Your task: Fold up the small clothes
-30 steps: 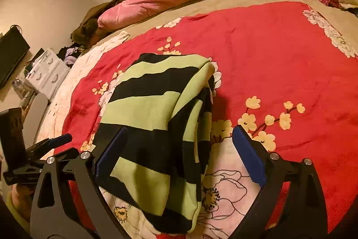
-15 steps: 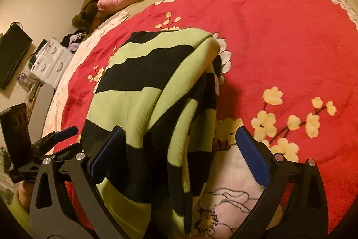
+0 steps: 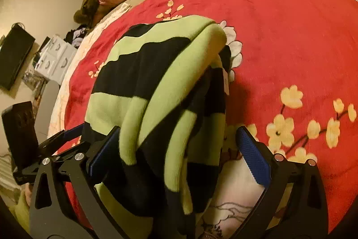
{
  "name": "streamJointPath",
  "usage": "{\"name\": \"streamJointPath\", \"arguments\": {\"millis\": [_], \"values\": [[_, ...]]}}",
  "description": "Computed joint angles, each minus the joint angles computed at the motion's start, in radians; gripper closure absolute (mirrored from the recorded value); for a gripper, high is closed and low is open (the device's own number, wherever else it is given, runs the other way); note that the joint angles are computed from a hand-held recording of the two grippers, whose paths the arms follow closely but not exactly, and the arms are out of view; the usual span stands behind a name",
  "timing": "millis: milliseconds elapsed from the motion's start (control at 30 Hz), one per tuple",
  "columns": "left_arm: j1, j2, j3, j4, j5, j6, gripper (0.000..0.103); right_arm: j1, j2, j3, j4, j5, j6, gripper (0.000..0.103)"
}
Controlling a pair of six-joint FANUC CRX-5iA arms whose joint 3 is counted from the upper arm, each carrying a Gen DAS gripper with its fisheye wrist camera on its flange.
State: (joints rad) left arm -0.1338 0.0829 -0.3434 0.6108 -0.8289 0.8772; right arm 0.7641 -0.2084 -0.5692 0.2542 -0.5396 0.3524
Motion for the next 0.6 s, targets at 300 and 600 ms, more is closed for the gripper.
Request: {"name": "streamJointPath", "arguments": {"millis": [300, 600], "values": [[-0.016, 0.039, 0.026, 0.007, -0.005, 0.006, 0.008, -0.024, 0.059, 0.043, -0.024, 0.008, 0.073, 0.009], [-0.031, 0.067, 0.052, 0.006, -0.010, 0.012, 0.008, -0.039, 0.082, 0.079, -0.081, -0.010, 0.147, 0.008]]}}
